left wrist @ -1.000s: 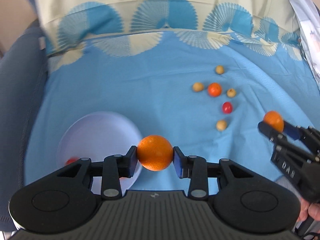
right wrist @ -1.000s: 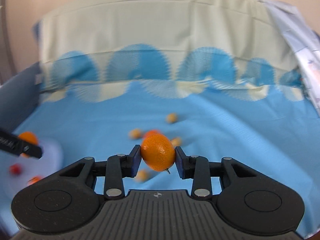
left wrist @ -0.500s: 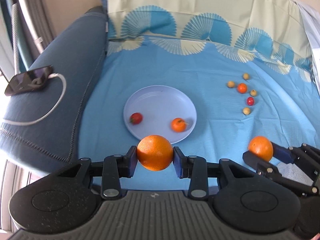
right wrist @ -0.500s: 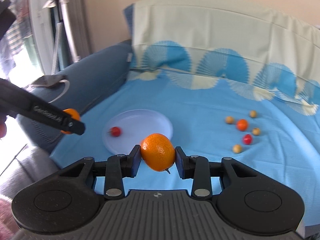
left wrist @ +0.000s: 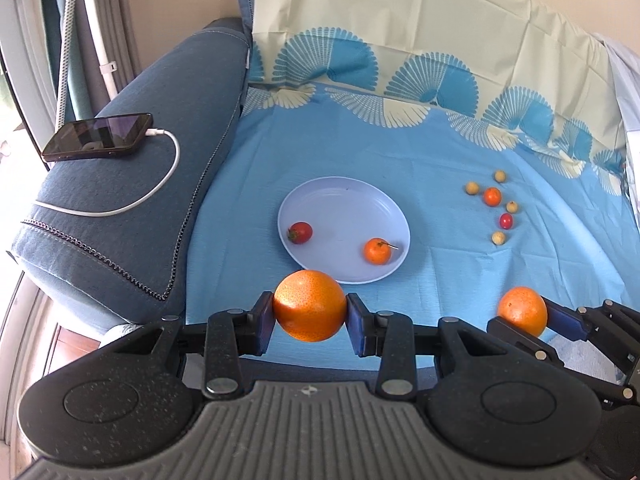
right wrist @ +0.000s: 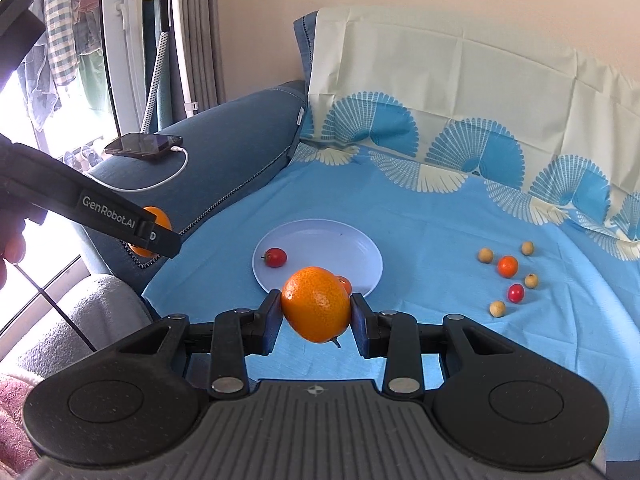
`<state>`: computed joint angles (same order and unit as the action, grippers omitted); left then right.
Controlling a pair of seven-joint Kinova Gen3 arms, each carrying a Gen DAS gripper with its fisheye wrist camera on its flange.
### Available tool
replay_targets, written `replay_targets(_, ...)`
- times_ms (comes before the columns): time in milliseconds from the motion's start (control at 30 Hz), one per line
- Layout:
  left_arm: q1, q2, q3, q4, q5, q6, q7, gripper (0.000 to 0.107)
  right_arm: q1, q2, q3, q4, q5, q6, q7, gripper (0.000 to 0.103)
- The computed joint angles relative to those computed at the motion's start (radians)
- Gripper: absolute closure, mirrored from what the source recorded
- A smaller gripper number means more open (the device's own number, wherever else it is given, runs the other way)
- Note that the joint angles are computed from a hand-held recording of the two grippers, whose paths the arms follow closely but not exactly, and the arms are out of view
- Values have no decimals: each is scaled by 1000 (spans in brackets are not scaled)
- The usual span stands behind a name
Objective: Organize fruits
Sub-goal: 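Carry both oranges over the blue plate and open both tools to release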
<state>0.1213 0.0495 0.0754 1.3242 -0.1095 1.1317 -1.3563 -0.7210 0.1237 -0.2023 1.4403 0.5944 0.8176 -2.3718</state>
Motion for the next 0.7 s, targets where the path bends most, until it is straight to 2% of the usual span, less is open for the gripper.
replay_targets(700, -4, 35, -9, -28, -4, 0, 10, 66, 2, 20, 13, -13, -10, 2, -4, 65)
